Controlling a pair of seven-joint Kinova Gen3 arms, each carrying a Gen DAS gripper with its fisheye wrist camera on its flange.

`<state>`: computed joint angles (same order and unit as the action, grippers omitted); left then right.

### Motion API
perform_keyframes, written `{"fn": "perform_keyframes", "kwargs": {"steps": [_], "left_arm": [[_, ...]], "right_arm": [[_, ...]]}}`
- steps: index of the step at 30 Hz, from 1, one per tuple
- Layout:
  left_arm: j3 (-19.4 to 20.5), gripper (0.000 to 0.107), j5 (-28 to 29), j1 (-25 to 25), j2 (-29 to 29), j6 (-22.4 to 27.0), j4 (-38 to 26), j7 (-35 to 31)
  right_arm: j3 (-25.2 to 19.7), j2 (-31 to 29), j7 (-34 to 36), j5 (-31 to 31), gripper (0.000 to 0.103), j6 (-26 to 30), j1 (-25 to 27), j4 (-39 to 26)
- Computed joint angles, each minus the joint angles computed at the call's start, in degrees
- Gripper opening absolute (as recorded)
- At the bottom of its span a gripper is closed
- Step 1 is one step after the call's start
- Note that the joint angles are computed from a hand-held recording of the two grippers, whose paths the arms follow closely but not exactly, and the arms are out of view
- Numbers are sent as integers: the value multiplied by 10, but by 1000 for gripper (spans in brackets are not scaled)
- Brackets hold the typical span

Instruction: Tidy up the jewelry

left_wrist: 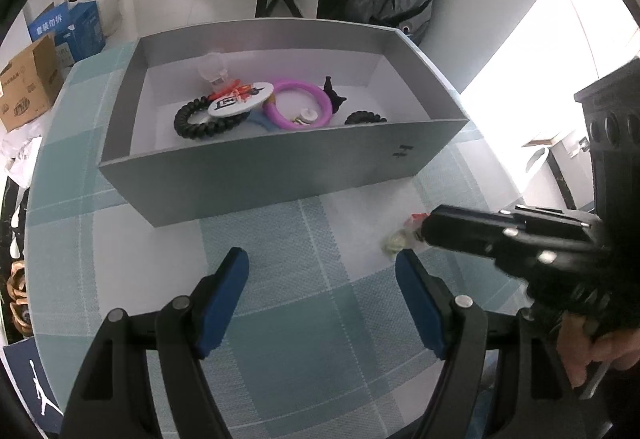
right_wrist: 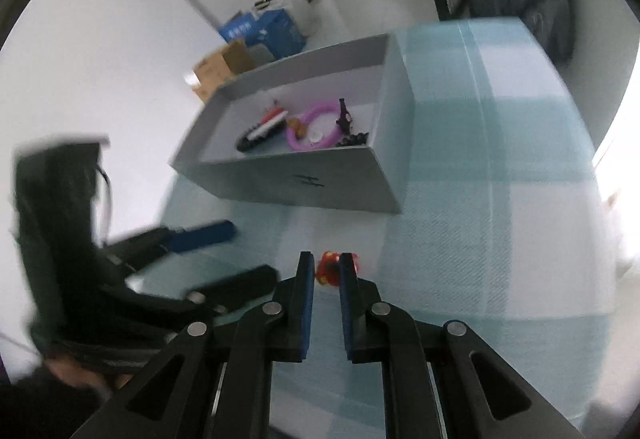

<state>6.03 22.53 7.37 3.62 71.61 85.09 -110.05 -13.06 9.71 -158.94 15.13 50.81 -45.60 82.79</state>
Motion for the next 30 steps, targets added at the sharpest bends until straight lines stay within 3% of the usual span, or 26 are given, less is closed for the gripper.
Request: {"fn": "perform_keyframes", "kwargs": {"steps": [3, 8, 10, 12, 18, 20, 21, 22, 25, 27, 30], "left_arm": [[0, 72, 5, -1, 2, 4, -2, -4], [-1, 72, 19, 4, 2, 16, -1, -33], [2, 72, 20, 10, -1, 10, 4, -47], [5, 72, 25, 15, -3, -2, 9, -60], [24, 71, 4, 51, -2, -46, 10, -76], [28, 61, 2, 59, 6, -53, 5, -71], [31, 34, -2, 60, 13, -50, -1, -64], [24, 14, -13, 71, 18, -48, -6, -54], [-8, 13, -2, 96, 20, -46, -10, -61], [-30, 13, 35, 95, 4, -65, 6, -94], [-9, 13, 105, 26, -21, -58, 13, -117]], "right_arm": [[1, 2, -3, 15, 17, 13, -6, -5], [5, 2, -73, 106, 18, 69, -51, -21], [6, -4, -100, 124, 36, 75, -52, -16], [5, -16, -122, 133, 43, 61, -46, -1], [-12, -51, -194, 180, 49, 63, -33, 35], [-18, -65, -210, 177, 49, 50, -18, 51], [-21, -73, -215, 169, 50, 42, -8, 59], [-22, -80, -219, 160, 50, 31, 3, 68], [-34, -91, -224, 151, 51, 17, 24, 82], [-41, -93, -220, 149, 51, 15, 33, 83], [-49, -95, -222, 153, 51, 8, 40, 85]]}}
